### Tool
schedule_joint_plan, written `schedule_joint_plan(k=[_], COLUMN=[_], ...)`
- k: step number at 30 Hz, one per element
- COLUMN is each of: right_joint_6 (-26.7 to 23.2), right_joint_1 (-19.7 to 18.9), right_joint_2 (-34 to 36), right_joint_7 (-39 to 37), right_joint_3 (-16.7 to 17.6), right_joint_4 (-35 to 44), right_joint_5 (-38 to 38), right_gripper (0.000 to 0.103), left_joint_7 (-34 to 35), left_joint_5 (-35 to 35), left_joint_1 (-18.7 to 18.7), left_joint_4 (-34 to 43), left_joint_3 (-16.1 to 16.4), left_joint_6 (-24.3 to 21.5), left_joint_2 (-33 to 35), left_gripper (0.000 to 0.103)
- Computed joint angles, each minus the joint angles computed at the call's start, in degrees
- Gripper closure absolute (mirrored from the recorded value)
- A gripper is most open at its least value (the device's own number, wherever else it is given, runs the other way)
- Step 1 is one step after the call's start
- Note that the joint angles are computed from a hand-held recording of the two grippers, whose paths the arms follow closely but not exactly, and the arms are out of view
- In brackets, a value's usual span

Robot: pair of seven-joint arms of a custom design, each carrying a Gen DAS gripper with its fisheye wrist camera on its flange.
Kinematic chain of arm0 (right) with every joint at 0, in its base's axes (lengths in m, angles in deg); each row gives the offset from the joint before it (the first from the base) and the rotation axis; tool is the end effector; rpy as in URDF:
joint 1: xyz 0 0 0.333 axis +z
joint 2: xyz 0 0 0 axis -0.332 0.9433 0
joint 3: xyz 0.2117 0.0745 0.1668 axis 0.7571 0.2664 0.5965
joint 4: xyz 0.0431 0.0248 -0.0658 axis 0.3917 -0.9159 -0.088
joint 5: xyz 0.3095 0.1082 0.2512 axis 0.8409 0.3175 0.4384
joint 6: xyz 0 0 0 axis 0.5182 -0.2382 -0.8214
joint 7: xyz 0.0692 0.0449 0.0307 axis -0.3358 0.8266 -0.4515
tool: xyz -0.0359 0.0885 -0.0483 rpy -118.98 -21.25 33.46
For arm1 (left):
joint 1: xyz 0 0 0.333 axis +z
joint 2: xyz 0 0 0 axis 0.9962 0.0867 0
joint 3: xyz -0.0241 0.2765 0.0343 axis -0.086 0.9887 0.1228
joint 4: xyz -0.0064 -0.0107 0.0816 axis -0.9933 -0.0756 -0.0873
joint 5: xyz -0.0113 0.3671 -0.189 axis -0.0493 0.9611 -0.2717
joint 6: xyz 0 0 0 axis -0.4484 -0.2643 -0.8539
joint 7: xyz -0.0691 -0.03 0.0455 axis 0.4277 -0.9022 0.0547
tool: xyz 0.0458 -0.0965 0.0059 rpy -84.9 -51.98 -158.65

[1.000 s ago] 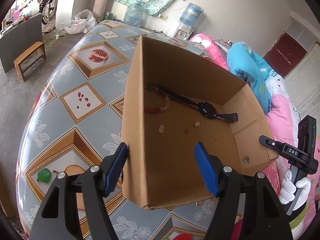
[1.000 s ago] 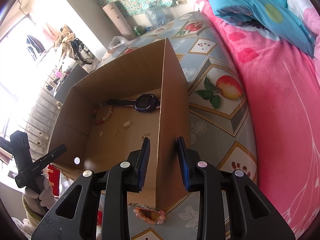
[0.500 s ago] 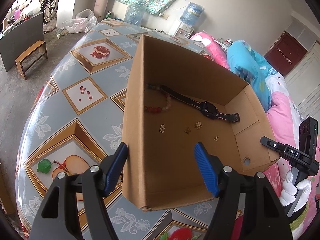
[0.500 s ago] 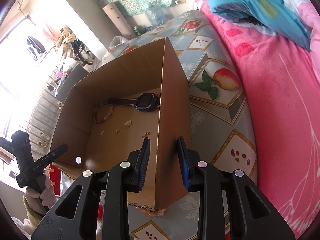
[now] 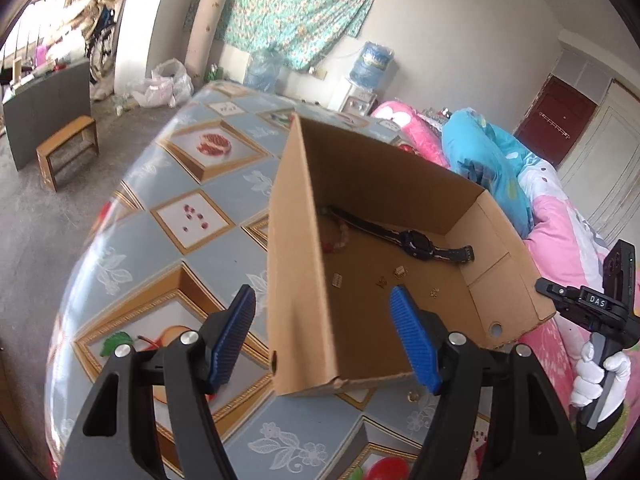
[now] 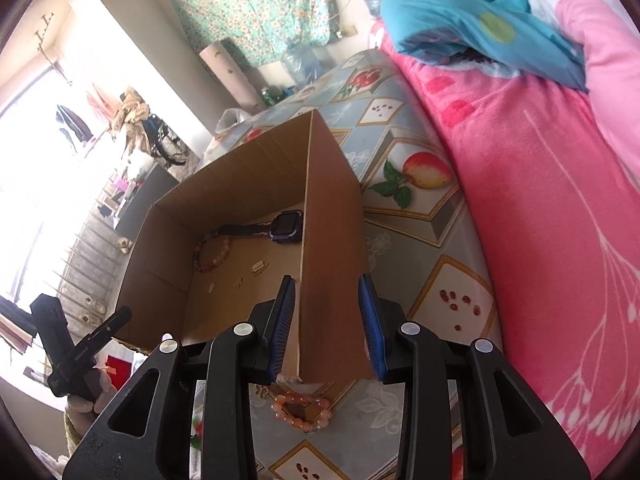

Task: Organize jewelry
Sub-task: 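Withdraw both grippers from the box toward the pink bead bracelet, then grasp the pink bead bracelet with the right gripper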

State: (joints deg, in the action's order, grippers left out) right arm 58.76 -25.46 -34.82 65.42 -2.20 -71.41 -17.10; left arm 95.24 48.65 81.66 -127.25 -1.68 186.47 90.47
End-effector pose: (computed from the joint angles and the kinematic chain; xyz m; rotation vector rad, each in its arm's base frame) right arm 0.7140 -0.0248 0.5457 -1.5907 1.5784 -0.1700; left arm 0.6545 -0.1055 0.5219 -2.0167 1.6065 -1.0866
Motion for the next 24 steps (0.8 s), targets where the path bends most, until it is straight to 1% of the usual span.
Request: schedule_joint_plan(k=[1, 2, 4, 7, 8, 10, 12, 14, 16, 17, 19, 20, 23, 24], right_joint_6=[2.0, 3.4, 6.8, 13.0, 15.8, 18.4, 17.5, 16.4, 14.0, 14.4, 15.1, 16.4, 17.8, 18.0], right_joint_1=[-0.4, -0.7, -0.4, 2.0, 3.0, 4.7, 6.3, 8.1, 9.8, 10.7, 12.1, 12.7, 13.5, 13.5], right_joint_2=[-2.0, -3.7, -7.6, -12.9, -14.8, -17.9, -20.1, -21.0, -20.4, -19.9, -18.0, -17.2, -14.4, -13.3], right_joint_7=[-1.2, -2.8, -6.0, -10.3, -11.9, -16.0, -20.9, -24.1, -25.4, -24.9, -24.0, -23.4, -22.5, -22.0], right_joint_3=[0.3, 0.4, 0.1, -1.1, -1.5, -2.3, -3.5, -4.5, -5.1, -4.8, -4.2, -3.8, -2.8, -2.5], right_joint_4=[-3.1, -5.7, -11.7, -19.7, -22.8, -27.2, -30.1, -32.0, -32.1, -32.2, -31.1, -30.9, -28.7, -27.9], right_joint_5=[1.9, 4.1, 8.0, 11.0, 11.7, 14.6, 18.9, 20.2, 18.6, 16.5, 11.3, 8.8, 2.5, 0.6], right_gripper=[0.067, 0.066, 0.064, 0.064, 0.064, 0.063, 0.063, 0.063, 0.063, 0.063, 0.063, 0.063, 0.065, 0.067], left_joint_7=[-0.9, -1.3, -0.8, 5.2, 8.8, 17.2, 23.2, 28.0, 31.0, 31.0, 30.5, 30.4, 26.0, 26.6], left_joint_5=[1.9, 3.2, 4.2, 0.5, -2.3, -9.1, -14.0, -19.0, -22.4, -22.1, -20.7, -19.6, -10.4, -10.3], left_joint_1=[-0.3, -0.3, 0.0, 0.1, -0.5, -2.7, -4.5, -6.3, -7.1, -7.0, -6.8, -6.8, -6.6, -6.7], left_joint_4=[-2.2, -4.8, -9.2, -15.3, -16.8, -19.2, -20.4, -20.4, -19.2, -18.5, -17.3, -16.5, -15.6, -15.1], left_joint_3=[0.5, 0.7, 0.6, -0.1, -0.1, 0.7, 1.1, 1.1, 0.5, -0.3, -1.9, -2.5, -3.9, -4.2], left_joint_6=[2.3, 4.7, 8.5, 11.9, 12.0, 11.2, 9.0, 6.8, 4.6, 3.9, 3.9, 4.0, 5.5, 5.6], left_joint_2=[-1.4, -3.1, -6.2, -10.8, -12.1, -14.4, -15.8, -15.6, -13.9, -12.9, -10.9, -9.9, -7.8, -7.1], left_gripper=[0.035, 0.035, 0.035, 0.035, 0.035, 0.035, 0.035, 0.035, 0.035, 0.035, 0.035, 0.035, 0.035, 0.035])
